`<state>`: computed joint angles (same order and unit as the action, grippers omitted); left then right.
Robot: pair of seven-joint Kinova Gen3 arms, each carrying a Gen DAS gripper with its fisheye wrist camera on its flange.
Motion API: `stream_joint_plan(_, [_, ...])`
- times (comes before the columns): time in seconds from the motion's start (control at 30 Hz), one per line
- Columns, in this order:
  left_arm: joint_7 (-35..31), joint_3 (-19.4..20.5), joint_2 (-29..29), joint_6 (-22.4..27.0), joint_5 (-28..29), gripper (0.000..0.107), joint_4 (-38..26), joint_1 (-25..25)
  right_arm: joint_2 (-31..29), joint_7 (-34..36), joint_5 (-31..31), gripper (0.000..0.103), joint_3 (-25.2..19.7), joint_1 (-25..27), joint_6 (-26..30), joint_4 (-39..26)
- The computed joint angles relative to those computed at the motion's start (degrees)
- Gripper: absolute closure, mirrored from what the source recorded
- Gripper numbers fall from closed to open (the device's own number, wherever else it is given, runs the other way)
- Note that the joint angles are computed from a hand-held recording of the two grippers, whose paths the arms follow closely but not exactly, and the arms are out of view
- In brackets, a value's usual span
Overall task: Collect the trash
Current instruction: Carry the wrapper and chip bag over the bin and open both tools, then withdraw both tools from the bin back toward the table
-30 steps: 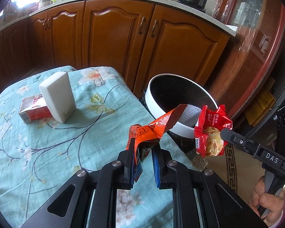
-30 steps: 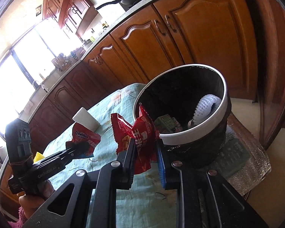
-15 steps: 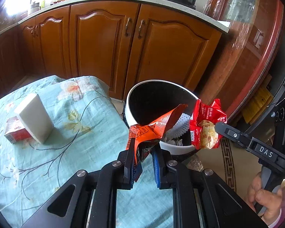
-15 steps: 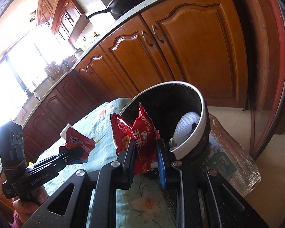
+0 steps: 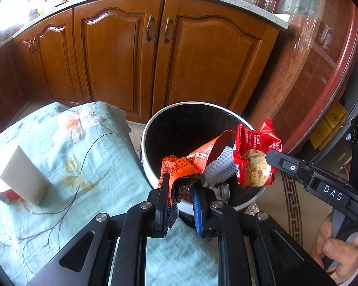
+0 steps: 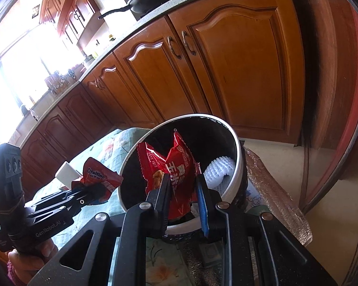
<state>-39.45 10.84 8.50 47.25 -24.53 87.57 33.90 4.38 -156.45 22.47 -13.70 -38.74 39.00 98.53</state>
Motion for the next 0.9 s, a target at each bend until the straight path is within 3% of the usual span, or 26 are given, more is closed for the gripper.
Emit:
stream_joint_plan(0.23, [-3.4, -1.0, 4.7, 2.4, 2.1, 0.091, -5.8, 0.2, 2.7, 5.5, -2.7, 0.081, 0.9, 0.5, 3.4, -3.7])
stream_joint_plan(0.4, [-3.1, -2.5, 6.5, 3.8, 1.4, 0.071, -8.2, 1.6, 4.2, 8.8, -4.3, 0.077, 1.8, 0.7, 4.5, -5.6])
stream_joint_plan(0.43, [-3.1, -2.7, 6.7, 3.9, 1.3, 0.063, -8.5, 1.8, 4.3, 9.6, -5.0, 0.075, 2.0, 1.0, 4.2, -5.6])
stream_joint_plan(0.53, [-1.9, -3.3, 6.2, 3.2, 0.4, 0.051, -7.7, 2.6, 4.0, 10.1, -5.8, 0.052, 2.5, 1.3, 3.1, -5.1])
stream_joint_plan(0.63, [-1.0, -3.3, 5.5, 2.9, 0.1, 0.046, -6.5, 2.9, 3.1, 8.8, -5.3, 0.050, 2.8, 1.2, 2.3, -4.1])
stream_joint_plan(0.9, [3.7, -2.2, -0.1, -2.9, 0.1, 0.038, 1.9, 1.1, 0.0, -0.4, 0.0, 0.031, 1.7, -0.3, -0.8, -0.2])
